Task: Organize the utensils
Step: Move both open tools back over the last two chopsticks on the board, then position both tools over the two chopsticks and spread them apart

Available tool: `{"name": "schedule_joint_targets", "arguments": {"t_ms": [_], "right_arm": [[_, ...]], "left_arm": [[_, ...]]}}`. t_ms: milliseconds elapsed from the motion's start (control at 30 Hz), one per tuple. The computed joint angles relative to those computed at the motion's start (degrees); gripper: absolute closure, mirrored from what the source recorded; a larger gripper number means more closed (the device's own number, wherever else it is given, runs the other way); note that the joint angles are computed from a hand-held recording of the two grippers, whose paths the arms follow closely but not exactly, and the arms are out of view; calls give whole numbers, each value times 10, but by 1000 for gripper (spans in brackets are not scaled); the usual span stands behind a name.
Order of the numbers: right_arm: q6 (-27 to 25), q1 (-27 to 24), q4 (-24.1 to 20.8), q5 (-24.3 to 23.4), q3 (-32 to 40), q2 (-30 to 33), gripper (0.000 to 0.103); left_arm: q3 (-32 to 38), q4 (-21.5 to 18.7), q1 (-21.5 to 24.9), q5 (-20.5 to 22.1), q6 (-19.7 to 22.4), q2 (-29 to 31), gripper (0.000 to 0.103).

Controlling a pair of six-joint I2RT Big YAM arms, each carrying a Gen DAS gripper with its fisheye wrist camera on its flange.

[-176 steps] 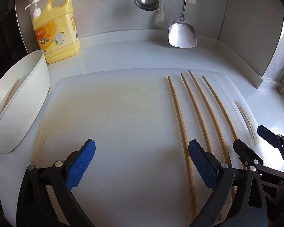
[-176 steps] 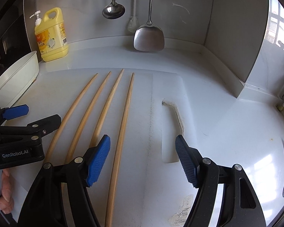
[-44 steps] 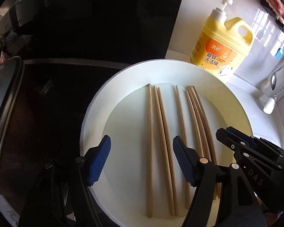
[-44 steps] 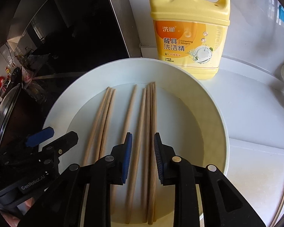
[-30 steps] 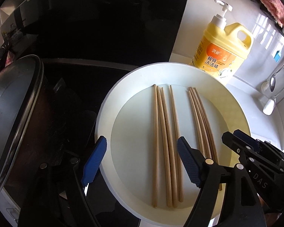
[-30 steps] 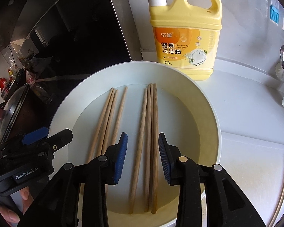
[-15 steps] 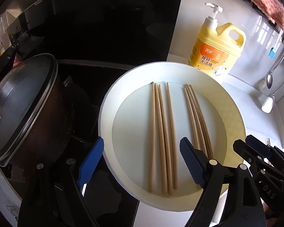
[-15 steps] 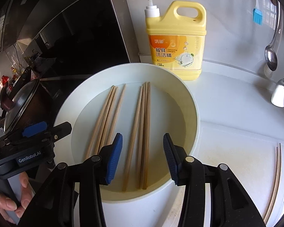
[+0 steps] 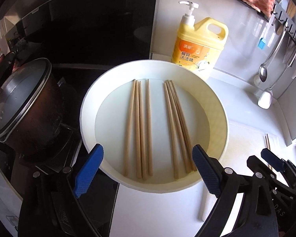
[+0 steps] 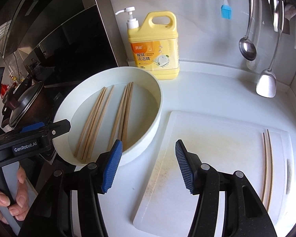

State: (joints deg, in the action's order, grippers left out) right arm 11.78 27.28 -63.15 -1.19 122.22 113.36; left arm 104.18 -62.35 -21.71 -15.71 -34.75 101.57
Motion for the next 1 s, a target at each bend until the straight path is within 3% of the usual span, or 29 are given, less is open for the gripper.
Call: {"name": "schedule_joint_targets", "arguments": {"t_ms": [333, 700, 1000], "right_arm": [[-7, -45, 53, 5, -145, -105, 43], [-44, -131, 104, 16, -298, -212, 40], [-79, -212, 145, -6, -370, -239, 40]], "left_arm": [[60, -28, -60, -20, -15, 34, 9], [149, -57, -131, -26, -50, 102, 7], [255, -112, -180, -56, -84, 183, 7]]}}
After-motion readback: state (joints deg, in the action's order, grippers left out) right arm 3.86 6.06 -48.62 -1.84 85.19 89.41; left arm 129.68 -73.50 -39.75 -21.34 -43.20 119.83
